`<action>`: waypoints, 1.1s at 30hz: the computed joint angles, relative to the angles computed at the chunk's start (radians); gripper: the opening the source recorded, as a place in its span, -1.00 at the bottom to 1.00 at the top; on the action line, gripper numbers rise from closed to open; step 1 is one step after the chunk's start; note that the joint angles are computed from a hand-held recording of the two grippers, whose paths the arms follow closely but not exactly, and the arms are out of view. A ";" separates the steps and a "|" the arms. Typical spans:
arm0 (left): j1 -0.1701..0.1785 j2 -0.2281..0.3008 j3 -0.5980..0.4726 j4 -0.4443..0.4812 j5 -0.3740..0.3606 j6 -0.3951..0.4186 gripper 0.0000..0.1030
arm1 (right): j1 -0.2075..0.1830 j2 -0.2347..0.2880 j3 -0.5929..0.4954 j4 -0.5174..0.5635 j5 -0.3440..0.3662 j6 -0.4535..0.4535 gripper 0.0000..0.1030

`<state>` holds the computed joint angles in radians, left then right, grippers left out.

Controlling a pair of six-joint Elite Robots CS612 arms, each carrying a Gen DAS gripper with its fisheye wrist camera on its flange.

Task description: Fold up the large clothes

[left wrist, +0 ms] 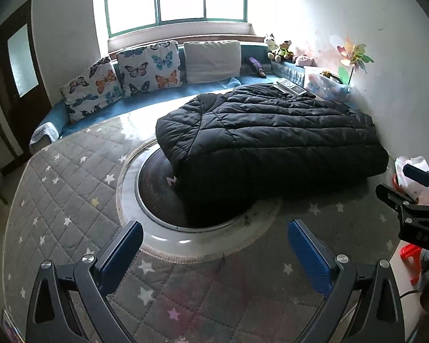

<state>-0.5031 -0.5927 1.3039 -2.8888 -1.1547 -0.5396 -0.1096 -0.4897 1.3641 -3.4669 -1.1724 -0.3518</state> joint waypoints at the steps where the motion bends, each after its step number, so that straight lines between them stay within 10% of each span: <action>1: -0.003 -0.004 0.008 -0.002 0.006 -0.005 1.00 | 0.000 -0.002 0.008 -0.009 0.001 0.001 0.94; 33: -0.022 -0.044 0.082 -0.043 0.042 -0.043 1.00 | -0.006 -0.017 0.057 -0.038 0.045 0.004 0.94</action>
